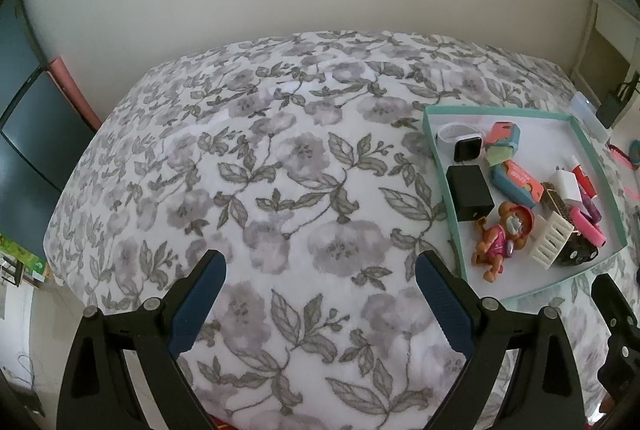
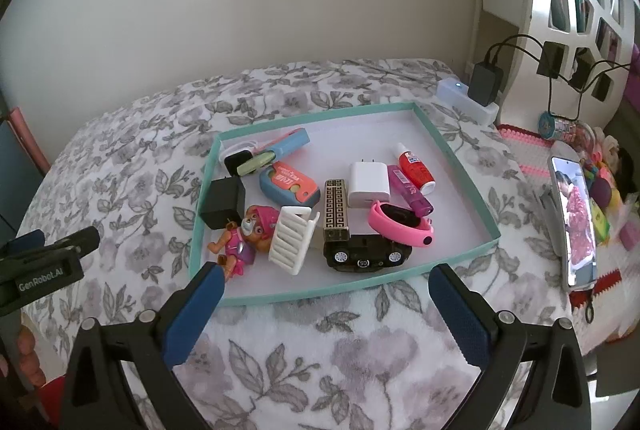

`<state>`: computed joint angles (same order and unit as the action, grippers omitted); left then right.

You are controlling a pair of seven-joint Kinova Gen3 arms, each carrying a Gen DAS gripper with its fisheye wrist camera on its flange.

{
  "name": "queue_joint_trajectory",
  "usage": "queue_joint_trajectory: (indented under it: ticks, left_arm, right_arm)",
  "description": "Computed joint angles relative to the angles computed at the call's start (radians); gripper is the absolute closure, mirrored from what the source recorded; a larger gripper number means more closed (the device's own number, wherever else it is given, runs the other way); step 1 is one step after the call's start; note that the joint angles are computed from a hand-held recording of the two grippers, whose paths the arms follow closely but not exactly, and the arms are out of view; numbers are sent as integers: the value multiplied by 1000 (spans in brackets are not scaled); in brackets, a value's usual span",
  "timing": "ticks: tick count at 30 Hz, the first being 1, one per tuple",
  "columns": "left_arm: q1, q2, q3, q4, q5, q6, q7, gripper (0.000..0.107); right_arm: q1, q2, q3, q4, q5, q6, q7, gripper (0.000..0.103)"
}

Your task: Organize rigid objects

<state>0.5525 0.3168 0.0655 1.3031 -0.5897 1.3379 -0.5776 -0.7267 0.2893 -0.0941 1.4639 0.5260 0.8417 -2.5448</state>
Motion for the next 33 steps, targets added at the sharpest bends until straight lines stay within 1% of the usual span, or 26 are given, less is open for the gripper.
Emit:
queue_joint_trajectory:
  ticks: [19, 33]
  left_arm:
    - [12, 2, 1, -6, -10, 4, -16, 12]
    - [2, 2, 2, -11, 3, 11, -24, 12]
  right_arm:
    - [0, 4, -1, -4, -9, -3, 20, 0]
    - [-1, 6, 0, -7, -12, -2, 23, 0]
